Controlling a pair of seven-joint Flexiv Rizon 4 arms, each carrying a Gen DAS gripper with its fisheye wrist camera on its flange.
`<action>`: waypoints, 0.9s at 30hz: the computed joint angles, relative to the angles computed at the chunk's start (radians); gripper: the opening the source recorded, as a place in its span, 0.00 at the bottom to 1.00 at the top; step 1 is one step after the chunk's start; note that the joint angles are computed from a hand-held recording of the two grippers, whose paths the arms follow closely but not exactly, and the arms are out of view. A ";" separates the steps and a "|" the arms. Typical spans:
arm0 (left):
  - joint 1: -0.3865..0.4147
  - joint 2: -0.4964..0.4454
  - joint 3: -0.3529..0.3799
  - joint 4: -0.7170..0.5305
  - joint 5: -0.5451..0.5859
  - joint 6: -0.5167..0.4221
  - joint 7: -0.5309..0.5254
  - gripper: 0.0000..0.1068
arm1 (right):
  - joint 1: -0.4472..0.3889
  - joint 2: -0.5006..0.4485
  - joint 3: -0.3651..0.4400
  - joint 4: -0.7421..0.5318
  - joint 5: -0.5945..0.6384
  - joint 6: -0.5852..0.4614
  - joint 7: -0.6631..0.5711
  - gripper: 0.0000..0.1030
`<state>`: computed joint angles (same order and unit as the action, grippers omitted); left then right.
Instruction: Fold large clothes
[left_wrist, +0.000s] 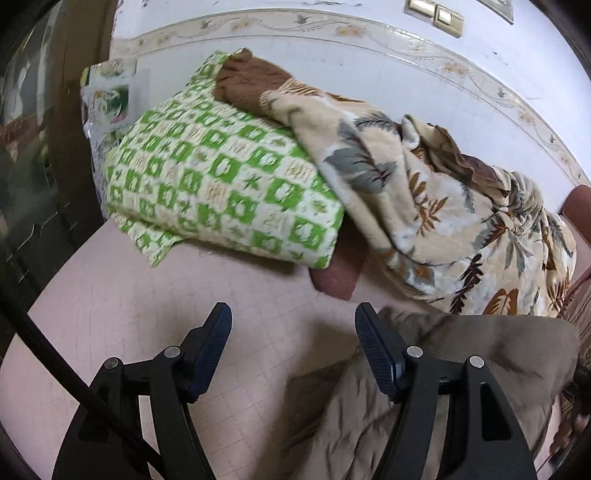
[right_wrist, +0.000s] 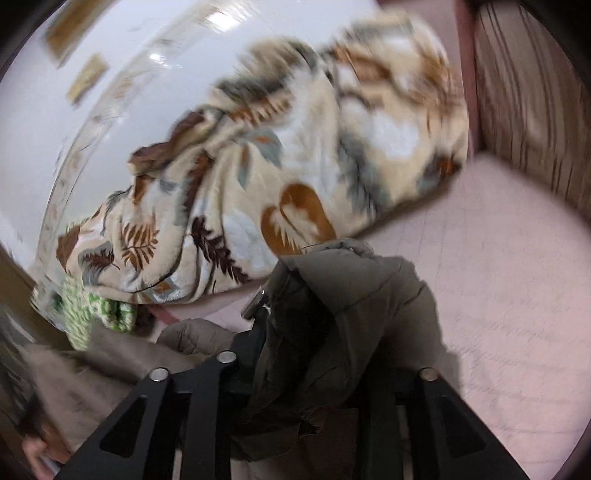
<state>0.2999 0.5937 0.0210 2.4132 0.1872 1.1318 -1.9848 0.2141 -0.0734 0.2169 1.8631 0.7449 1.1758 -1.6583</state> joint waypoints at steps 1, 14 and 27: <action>-0.013 0.005 0.012 0.011 -0.004 0.003 0.012 0.64 | -0.016 -0.011 -0.008 -0.028 0.044 -0.062 -0.015 0.40; -0.258 0.021 -0.112 0.087 -0.056 0.088 0.116 0.64 | -0.004 0.252 -0.043 0.121 0.101 -0.139 -0.246 0.68; -0.239 -0.416 -0.256 -0.129 0.100 0.002 -0.060 0.63 | 0.085 0.108 0.120 0.363 -0.529 0.233 0.082 0.56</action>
